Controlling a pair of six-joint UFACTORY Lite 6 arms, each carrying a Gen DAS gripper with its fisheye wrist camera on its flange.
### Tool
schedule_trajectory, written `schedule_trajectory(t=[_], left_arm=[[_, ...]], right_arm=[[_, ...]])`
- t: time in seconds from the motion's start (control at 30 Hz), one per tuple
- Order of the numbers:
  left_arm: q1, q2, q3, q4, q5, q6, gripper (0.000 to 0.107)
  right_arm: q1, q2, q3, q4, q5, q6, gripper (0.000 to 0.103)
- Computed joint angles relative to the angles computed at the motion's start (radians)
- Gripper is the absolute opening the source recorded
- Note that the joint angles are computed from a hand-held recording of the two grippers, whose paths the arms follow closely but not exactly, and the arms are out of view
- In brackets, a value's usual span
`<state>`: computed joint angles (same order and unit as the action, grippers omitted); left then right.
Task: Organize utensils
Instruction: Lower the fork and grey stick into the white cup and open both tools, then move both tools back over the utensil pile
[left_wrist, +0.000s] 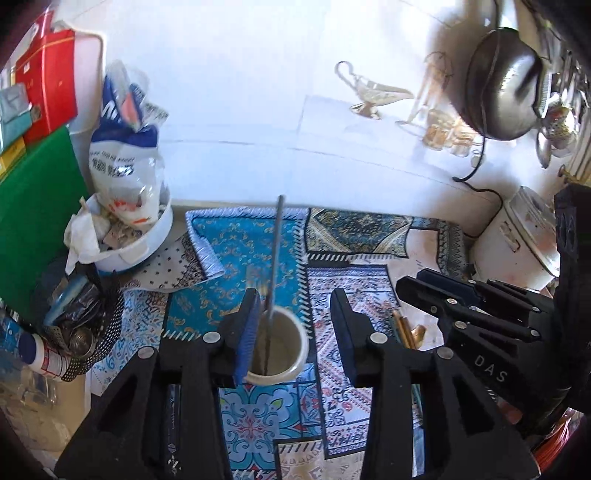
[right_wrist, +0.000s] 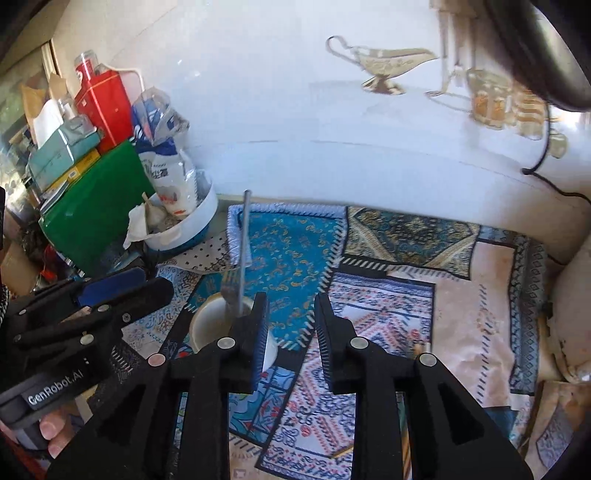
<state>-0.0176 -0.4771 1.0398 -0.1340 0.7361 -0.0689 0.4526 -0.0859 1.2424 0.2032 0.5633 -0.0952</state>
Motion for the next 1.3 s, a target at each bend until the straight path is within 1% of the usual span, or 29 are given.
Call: schedule_trajectory(t=[0.13,0.2,0.3,0.4,0.57,0.67,0.87,1.03,1.23,1.27,1.3], left_arm=[[-0.128,0.033,0.044,0.101,-0.026,-0.123,0.044],[-0.195,0.059,0.063,0.167,-0.038,-0.195,0.045],[-0.283,0.113,0.095,0.222,-0.055,-0.27,0.047],[-0.362,0.172,0.122,0.278,-0.072,-0.341,0.048],[-0.449,0.287,0.157,0.324,-0.105,-0.407,0.05],[-0.475,0.351,0.165,0.312,-0.121,-0.41,0.05],[-0.506,0.488,0.151,0.279,-0.151,-0.403,0.05],[-0.521,0.568,0.116,0.276,-0.168,-0.411,0.05],[-0.496,0.616,0.064,0.198,-0.194,-0.357,0.05],[-0.494,0.621,0.058,0.191,-0.197,-0.353,0.05],[-0.493,0.625,0.052,0.188,-0.199,-0.353,0.05]], right_arm=[[-0.085,-0.079,-0.048,0.002,0.014,-0.027,0.028],[-0.143,-0.114,-0.077,0.024,0.02,-0.059,0.033],[-0.218,-0.156,-0.118,0.022,0.023,-0.084,0.036],[-0.308,-0.181,-0.154,0.064,0.034,-0.159,0.038],[-0.445,-0.182,-0.211,0.114,0.042,-0.269,0.038],[-0.523,-0.159,-0.249,0.156,0.04,-0.344,0.038],[-0.6,-0.063,-0.312,0.207,0.019,-0.431,0.038],[-0.608,0.055,-0.336,0.262,0.024,-0.493,0.038],[-0.566,0.157,-0.337,0.279,0.019,-0.52,0.038],[-0.558,0.168,-0.333,0.275,0.016,-0.52,0.036],[-0.547,0.178,-0.332,0.266,0.013,-0.518,0.032]])
